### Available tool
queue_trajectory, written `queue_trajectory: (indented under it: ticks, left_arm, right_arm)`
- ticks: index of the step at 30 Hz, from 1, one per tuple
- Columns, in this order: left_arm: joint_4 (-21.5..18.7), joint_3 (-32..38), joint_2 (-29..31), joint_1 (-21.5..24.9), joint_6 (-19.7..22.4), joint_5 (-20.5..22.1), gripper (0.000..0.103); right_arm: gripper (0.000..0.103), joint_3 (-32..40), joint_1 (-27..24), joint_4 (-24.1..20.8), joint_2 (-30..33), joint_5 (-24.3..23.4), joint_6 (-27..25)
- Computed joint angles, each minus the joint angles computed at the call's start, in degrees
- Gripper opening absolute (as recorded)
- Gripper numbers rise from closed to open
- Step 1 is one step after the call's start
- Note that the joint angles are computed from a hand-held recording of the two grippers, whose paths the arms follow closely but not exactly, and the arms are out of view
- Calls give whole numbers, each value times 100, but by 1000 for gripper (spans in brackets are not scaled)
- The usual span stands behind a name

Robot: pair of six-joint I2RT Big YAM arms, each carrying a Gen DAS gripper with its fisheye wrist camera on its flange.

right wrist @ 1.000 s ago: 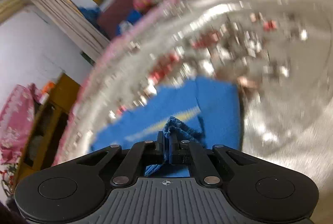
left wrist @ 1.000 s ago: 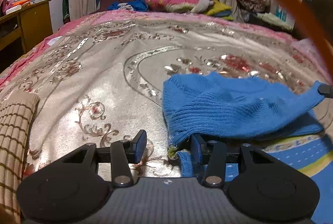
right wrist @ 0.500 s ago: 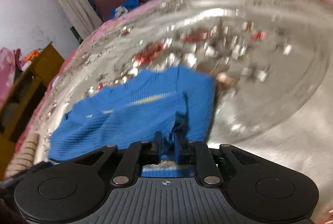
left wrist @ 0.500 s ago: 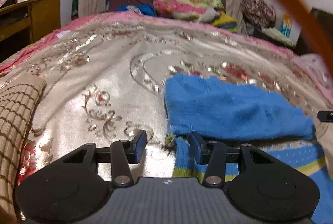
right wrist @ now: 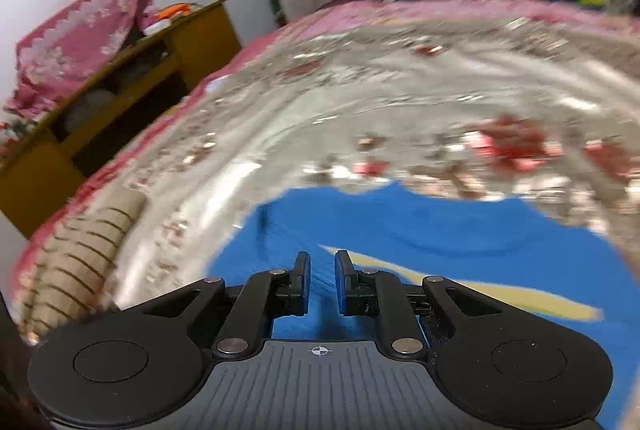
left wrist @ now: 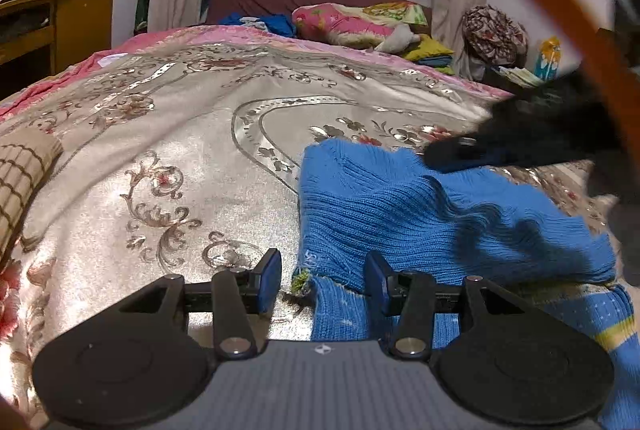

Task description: Fold small clothes

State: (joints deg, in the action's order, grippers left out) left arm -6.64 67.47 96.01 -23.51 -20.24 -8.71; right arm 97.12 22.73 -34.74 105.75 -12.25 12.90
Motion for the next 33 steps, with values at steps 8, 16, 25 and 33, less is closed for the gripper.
queue_trajectory:
  ticks: [8,16,25,33]
  left_arm:
    - [-7,-27,-44,50,-40,194,52]
    - [0,-38,-40,37,-11,173,52]
    - [15,-58,-92,31,-51,232,52]
    - [22,-46,-86,21,-52,266,52]
  right_arm:
    - [16,1306,73,-1118,915,-845,-463]
    - [17,1850,94,-1798,1316,-1297,-716]
    - [1,1624,121,-1503,1195,-1193,-521]
    - [0,1413,26,-822,901,-879,-181]
